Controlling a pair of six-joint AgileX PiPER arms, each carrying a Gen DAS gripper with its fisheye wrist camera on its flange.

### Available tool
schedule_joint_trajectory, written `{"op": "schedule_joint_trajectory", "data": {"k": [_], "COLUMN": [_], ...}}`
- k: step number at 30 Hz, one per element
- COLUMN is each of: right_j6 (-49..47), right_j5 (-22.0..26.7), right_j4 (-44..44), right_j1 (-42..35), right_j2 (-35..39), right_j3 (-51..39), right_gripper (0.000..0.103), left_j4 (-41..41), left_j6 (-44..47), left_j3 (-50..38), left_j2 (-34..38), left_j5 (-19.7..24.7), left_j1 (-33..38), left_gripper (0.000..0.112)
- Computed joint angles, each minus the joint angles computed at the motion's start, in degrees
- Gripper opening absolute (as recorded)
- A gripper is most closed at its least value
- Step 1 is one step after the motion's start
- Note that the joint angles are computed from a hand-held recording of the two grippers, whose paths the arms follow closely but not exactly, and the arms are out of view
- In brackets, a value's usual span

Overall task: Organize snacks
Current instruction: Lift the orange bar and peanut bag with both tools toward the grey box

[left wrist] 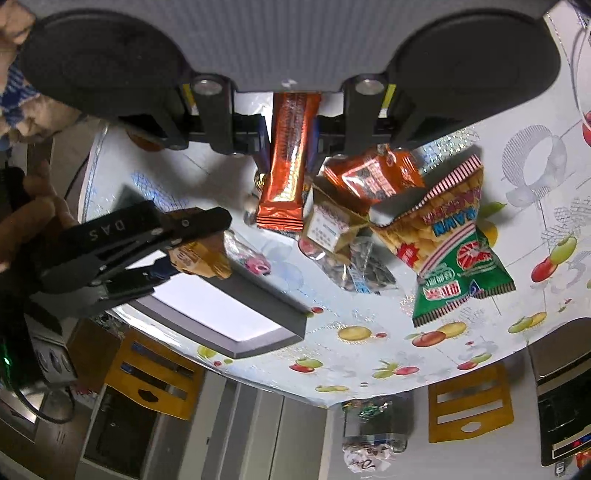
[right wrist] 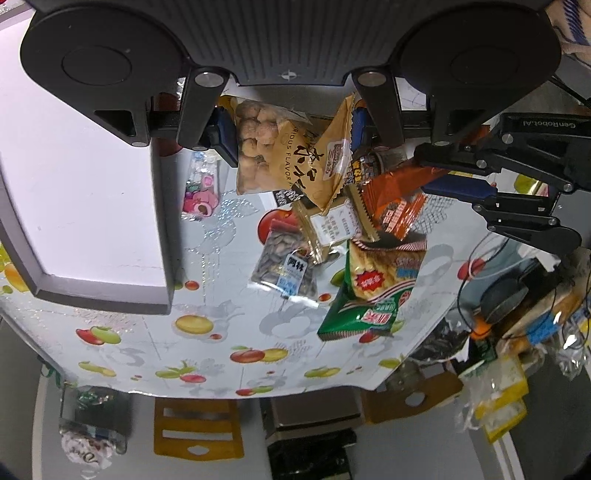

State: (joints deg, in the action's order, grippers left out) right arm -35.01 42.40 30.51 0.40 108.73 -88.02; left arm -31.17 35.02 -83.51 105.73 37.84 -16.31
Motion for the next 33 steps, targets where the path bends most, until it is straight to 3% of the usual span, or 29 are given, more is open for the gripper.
{"op": "schedule_joint_trajectory", "data": {"k": [14, 21, 26, 33], "right_j6": [0.6, 0.76, 0.28, 0.04], "right_j5": [0.35, 0.97, 1.31, 2.23], "right_j4": [0.83, 1.1, 1.62, 2.17], "right_j1": [-3.42, -5.52, -7.15, -9.79], "right_j2": [-0.79, -1.39, -1.65, -1.43], "right_j3": [-1.97, -3.19, -4.22, -5.61], "right_gripper": [0.057, 0.057, 0.057, 0.057], "left_j4": [13.21, 19.42, 23.8, 29.35], "left_j6": [-16.33, -23.52, -27.85, -32.64], "left_j3": [-14.25, -23.94, -34.52, -56.0], "left_j2": [6.13, 10.88, 15.37, 25.17], "left_j5": [2.29, 5.67, 10.98, 23.05], "left_j1": [-4.58, -6.94, -8.94, -12.18], "left_gripper": [0.017, 0.017, 0.017, 0.017]}}
